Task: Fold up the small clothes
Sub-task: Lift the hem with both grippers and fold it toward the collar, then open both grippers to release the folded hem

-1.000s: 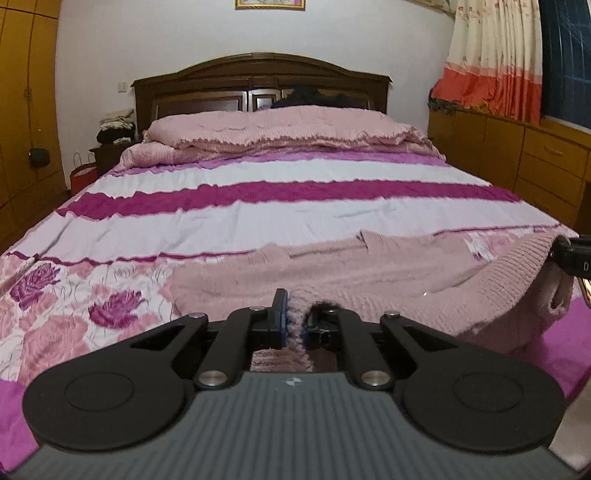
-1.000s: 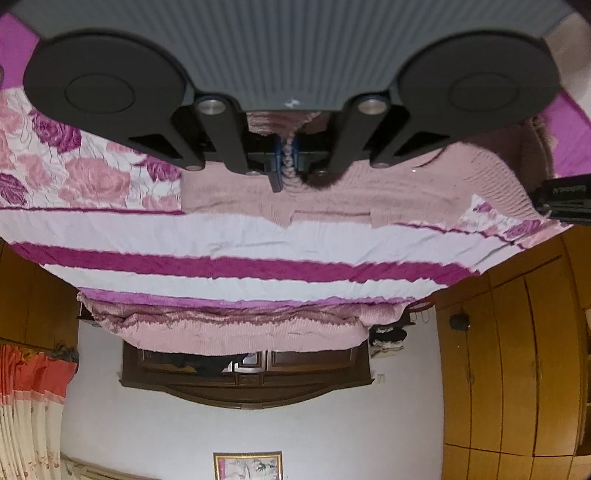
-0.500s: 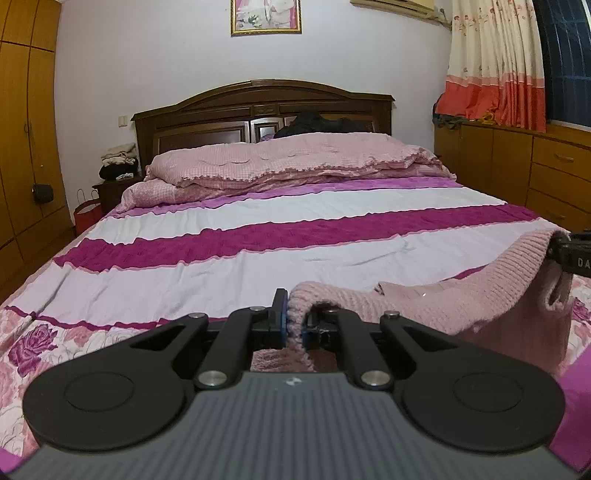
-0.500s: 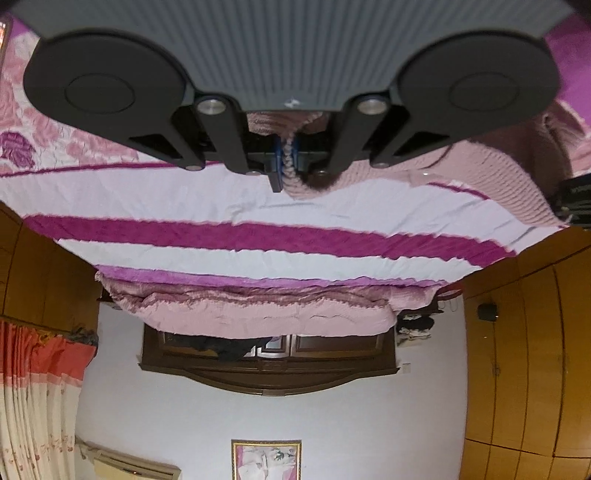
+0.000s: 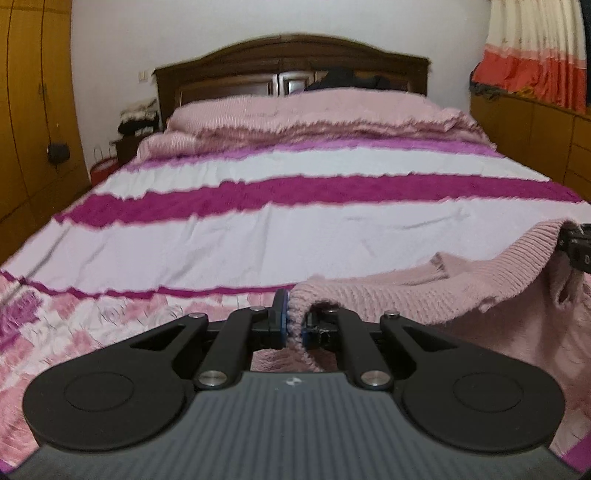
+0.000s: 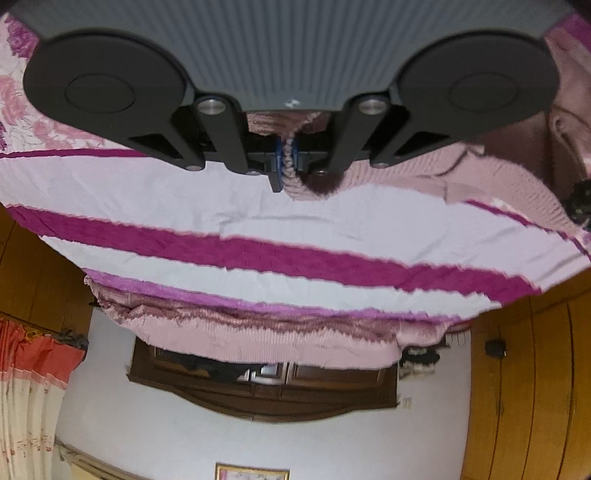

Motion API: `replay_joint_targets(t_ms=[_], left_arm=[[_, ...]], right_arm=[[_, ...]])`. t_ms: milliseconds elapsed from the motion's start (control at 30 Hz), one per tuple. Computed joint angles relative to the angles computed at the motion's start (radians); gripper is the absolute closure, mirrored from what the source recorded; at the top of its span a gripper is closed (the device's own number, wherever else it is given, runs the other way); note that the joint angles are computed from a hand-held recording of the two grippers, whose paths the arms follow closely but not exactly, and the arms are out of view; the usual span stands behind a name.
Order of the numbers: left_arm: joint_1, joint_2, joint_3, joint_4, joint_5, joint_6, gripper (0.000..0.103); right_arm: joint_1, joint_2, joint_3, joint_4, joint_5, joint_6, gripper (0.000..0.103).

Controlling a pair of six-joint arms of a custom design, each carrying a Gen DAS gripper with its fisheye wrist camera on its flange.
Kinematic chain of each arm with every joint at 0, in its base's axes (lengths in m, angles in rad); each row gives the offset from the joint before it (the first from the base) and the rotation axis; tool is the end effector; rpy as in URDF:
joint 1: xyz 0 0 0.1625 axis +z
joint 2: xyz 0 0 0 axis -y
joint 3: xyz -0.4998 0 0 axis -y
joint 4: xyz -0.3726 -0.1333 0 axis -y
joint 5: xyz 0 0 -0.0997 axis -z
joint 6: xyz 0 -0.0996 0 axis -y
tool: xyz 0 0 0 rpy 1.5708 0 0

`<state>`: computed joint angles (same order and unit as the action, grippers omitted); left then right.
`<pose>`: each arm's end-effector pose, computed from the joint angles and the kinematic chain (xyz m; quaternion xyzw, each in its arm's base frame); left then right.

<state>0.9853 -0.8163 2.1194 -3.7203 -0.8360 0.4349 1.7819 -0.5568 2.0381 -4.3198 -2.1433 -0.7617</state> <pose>-0.1440 -0.5792 0.1930 0.2868 0.8146 -0.4068 0.2977 0.1964 -0.5380 0.1257 0.2135 -0.7615 0.4849 0.3734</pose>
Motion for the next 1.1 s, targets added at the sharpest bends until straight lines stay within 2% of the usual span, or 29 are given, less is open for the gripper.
replay_joint_targets(t_ms=[267,367,567,667,700,733,833,867,900,1100], left_arm=[[0.079,0.056,-0.094,0.156,-0.015,-0.033,0.095],[0.094,0.065,-0.096,0.15,-0.027,-0.027,0.095],[0.095,0.059,-0.092,0.15,-0.031,-0.022,0.094],[0.085,0.038,-0.08,0.176,-0.034,-0.034,0.094],[0.081,0.03,-0.075,0.185,-0.036,-0.038,0.093],[0.077,0.022,-0.068,0.191,-0.037,-0.042,0.093],[0.064,-0.003,-0.049,0.208,-0.039,-0.06,0.064],[0.058,-0.01,-0.04,0.203,-0.036,-0.062,0.049],[0.049,-0.015,-0.028,0.187,-0.031,-0.056,0.043],[0.004,-0.068,0.033,0.166,-0.03,-0.028,0.037]], right_arm=[[-0.067,0.018,-0.038,0.134,-0.013,0.067,0.095],[-0.083,0.028,-0.03,0.129,0.004,0.072,0.094],[-0.073,0.028,-0.031,0.136,-0.007,0.073,0.093],[-0.07,0.004,-0.016,0.166,-0.001,0.115,0.09],[-0.068,-0.007,-0.011,0.177,0.002,0.13,0.086],[-0.067,-0.014,-0.004,0.183,0.008,0.144,0.079],[-0.058,-0.028,0.018,0.169,0.021,0.153,0.066],[-0.054,-0.03,0.024,0.159,0.024,0.145,0.065],[-0.05,-0.032,0.03,0.152,0.025,0.137,0.065],[-0.031,-0.059,0.076,0.125,0.036,0.117,0.064]])
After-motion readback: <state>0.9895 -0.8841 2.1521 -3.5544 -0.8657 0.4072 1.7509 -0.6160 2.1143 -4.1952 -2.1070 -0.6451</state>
